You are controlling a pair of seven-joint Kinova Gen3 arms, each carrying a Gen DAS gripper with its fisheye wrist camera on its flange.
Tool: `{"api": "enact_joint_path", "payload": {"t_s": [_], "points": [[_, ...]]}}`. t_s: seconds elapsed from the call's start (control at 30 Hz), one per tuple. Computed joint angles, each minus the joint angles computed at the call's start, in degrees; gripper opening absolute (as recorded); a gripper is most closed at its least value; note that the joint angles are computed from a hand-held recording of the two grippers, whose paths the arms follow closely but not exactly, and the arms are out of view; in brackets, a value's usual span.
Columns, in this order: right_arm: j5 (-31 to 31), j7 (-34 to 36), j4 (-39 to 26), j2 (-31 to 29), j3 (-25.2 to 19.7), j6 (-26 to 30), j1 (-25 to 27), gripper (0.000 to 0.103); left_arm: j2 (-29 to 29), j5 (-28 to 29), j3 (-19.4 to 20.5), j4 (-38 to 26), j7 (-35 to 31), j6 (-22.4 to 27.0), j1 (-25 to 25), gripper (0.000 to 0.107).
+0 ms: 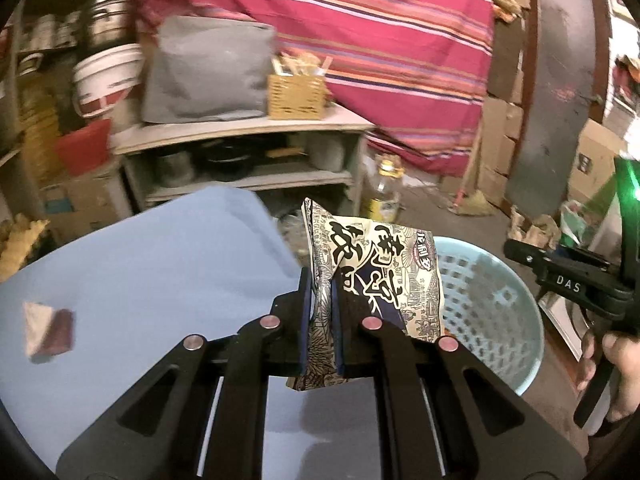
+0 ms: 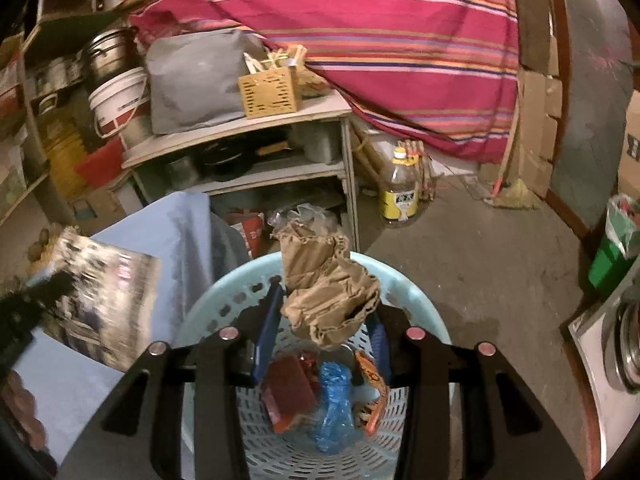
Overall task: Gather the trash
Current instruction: 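Carry the printed bag and brown paper over the basket and release both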
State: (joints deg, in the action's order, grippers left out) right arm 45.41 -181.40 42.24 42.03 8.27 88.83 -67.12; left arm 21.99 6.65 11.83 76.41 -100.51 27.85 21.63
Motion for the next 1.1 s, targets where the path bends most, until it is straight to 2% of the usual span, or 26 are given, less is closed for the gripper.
{"api": "enact_joint_path", "payload": {"t_s": [0.23,0.27,0.33,0.47,0.53,0.67,0.83,0.9,0.97,1.0,1.1], "points": [[1.2,-4.77,6.23,-3.15,-0.9,-1.7,-0.3,0.041,5.08,-4.41,-2.1,-5.5,4.18,3.22,6.83,0.01],[1.34,-5.36,7.05,-3.52,-1.19,-2.04,-0.24,0.041,5.65,-4.99,-2.43,-6.4,4.76,4.03,7.43,0.013],[1.47,-5.76,7.46,-3.75,-1.7,-2.14,0.09,0.041,7.07,-6.36,-3.32,-8.55,6.28,6.23,8.85,0.026],[1.65,-6.01,7.14,-3.69,-2.24,-2.17,0.55,0.041,8.2,-5.84,-2.49,-9.88,6.42,8.01,8.15,0.041],[1.65,-5.88,7.12,-3.67,-2.33,-2.11,0.62,0.041,7.81,-6.18,-2.91,-8.81,6.94,7.18,8.38,0.058],[1.23,-4.89,5.98,-3.2,-2.54,-1.98,1.06,0.041,5.98,-6.38,-2.94,-5.56,7.19,4.73,7.65,0.069],[0.28,-2.96,3.97,-1.94,-2.37,-2.18,1.44,0.043,3.91,-6.31,-3.17,-2.92,7.83,2.42,6.08,0.086],[-0.35,-2.19,2.97,-1.35,-2.25,-2.11,1.56,0.044,3.05,-5.63,-2.43,-1.86,6.9,1.86,4.46,0.088],[-1.74,-1.54,1.42,-0.57,-2.26,-1.86,2.05,0.063,1.82,-4.73,-2.4,-0.51,6.74,1.13,2.67,0.09],[-2.21,-1.85,1.07,-0.26,-2.0,-1.63,2.02,0.076,1.41,-4.31,-2.28,0.01,6.58,0.83,1.93,0.092],[-4.08,-2.21,-0.65,0.79,-1.73,-1.26,2.57,0.079,-0.13,-4.25,-3.43,1.87,7.22,-0.58,0.34,0.097]]}}
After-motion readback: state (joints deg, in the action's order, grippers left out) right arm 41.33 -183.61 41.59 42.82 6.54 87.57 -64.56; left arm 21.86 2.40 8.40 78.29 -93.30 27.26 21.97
